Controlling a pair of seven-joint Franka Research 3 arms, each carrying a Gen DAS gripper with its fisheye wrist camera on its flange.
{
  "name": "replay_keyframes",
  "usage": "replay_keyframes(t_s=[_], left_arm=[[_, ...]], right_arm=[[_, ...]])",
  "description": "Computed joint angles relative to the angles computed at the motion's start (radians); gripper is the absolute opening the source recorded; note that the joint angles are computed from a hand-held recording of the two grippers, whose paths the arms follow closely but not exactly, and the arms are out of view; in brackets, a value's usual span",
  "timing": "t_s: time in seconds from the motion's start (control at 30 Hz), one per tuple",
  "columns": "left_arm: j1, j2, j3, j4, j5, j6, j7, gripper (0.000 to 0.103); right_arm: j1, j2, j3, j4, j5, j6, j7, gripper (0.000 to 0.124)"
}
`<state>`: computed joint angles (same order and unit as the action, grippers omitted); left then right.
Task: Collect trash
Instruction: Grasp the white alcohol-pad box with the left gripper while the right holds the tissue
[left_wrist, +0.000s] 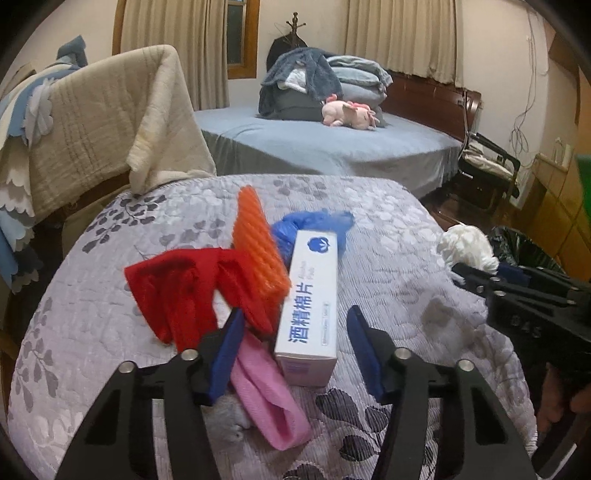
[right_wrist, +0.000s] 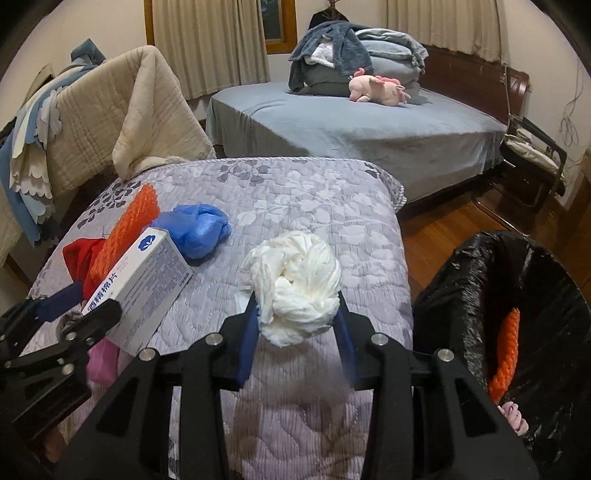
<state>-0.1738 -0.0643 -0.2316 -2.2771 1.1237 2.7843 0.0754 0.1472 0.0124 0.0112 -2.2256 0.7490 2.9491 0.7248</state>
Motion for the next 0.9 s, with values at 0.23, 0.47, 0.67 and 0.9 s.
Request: replay_keyframes(t_s=[0.23, 0.47, 0.67, 0.9], left_arm=[[-0.02, 0.041, -0.001, 0.034, -0.026, -0.041, 0.045, 0.048], [-0.04, 0.05, 0.006, 0.048, -0.057, -0.065, 0.062, 0.036], [-0.054, 0.011, -0.01, 0.023, -0.108, -0.086, 0.075, 0.035], [-0.075, 0.017, -0.029, 0.014, -0.163, -0.103, 0.114, 0.039]], right_arm=[[-0.005, -0.008, -0.005, -0.002, 0.018, -0.002, -0.01, 0.037], [-0.006, -0.025, -0.012, -0.013, 0.026, 0.0, -0.022, 0.037], [-0.004, -0.052, -0.023, -0.031, 0.031, -0.004, -0.039, 0.037], [-0.008, -0.078, -0.037, -0.063, -0.021, -0.009, -0.003, 0.037]])
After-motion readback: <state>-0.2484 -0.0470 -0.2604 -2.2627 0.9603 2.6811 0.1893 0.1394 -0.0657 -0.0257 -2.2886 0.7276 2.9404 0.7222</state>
